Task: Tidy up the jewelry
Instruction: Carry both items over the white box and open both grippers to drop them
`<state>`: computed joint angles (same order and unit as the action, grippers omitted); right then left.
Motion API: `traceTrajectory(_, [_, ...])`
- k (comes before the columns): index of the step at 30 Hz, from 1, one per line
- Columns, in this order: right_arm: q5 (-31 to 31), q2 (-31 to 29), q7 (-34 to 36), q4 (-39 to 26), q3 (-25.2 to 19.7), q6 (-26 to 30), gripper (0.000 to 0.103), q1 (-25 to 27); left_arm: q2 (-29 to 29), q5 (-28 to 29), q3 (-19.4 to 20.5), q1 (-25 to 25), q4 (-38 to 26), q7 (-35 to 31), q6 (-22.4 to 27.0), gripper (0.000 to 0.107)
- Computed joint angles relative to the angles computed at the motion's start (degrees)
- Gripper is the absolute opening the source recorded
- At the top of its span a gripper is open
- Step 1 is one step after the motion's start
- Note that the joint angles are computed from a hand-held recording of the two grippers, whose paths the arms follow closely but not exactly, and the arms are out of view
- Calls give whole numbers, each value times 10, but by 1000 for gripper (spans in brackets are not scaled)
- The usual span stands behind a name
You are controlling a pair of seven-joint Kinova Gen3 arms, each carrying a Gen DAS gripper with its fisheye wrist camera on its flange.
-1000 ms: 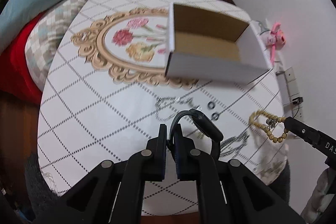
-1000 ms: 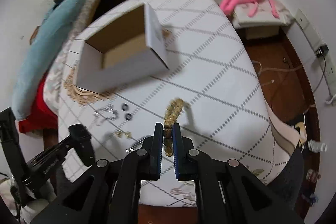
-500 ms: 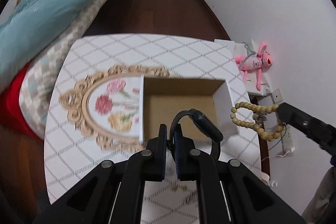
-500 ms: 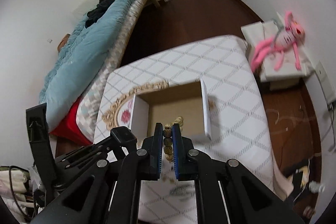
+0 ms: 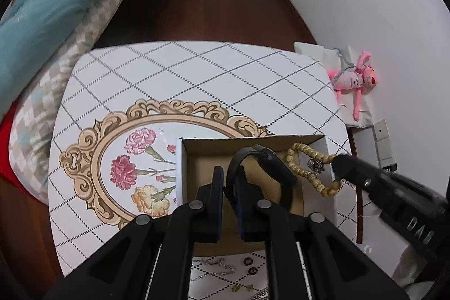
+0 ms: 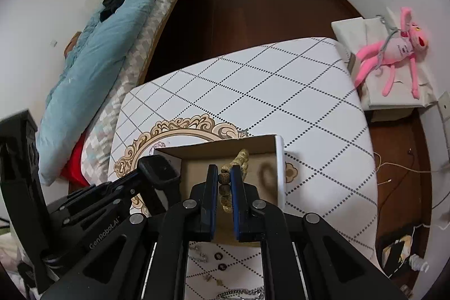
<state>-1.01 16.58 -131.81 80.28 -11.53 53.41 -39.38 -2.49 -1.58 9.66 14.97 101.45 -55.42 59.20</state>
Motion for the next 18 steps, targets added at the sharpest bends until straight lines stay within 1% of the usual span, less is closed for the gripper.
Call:
traceTrajectory(2, [-16,15,28,-12,-7,5,9,10,7,8,-4,-3,-7,-4,9,12])
traceTrajectory(4, [-31,29,51,-23,-10,15,10,17,14,2,-4,-3,-16,3,20,19])
traceTrajectory(5, [-44,37,63,-28,-12,22,10,24,13,0,-4,-4,-16,5,21,33])
traceTrajectory(6, [-52,43,66,-32,-11,31,10,27,11,-5,-4,-3,-15,10,21,56])
traceTrajectory(7, [-50,42,63,-31,-6,35,11,24,9,-18,-1,-1,-15,23,24,67])
traceTrajectory(8, [-39,40,55,-31,0,39,15,15,4,-33,2,1,-11,37,22,75])
traceTrajectory(9, [-22,36,44,-29,6,45,27,4,-2,-50,6,4,-7,51,20,75])
traceTrajectory(10, [-4,33,34,-30,11,52,34,-7,-3,-68,11,6,-4,65,25,77])
traceTrajectory(11, [18,33,21,-34,13,64,48,-17,-1,-83,15,9,-4,77,33,84])
traceTrajectory(12, [41,31,8,-37,19,77,60,-33,-1,-99,19,13,0,90,36,89])
traceTrajectory(13, [64,31,-6,-41,24,92,65,-47,-2,-111,22,16,6,99,35,92])
traceTrajectory(15, [102,34,-29,-49,27,122,87,-67,-4,-136,29,24,22,124,34,103])
traceTrajectory(16, [125,40,-40,-55,38,144,92,-88,-3,-141,30,27,27,128,34,103])
traceTrajectory(17, [142,45,-47,-59,40,160,95,-99,-3,-144,30,29,32,129,34,103])
traceTrajectory(18, [160,49,-55,-59,32,171,96,-103,-2,-147,32,33,38,134,35,103])
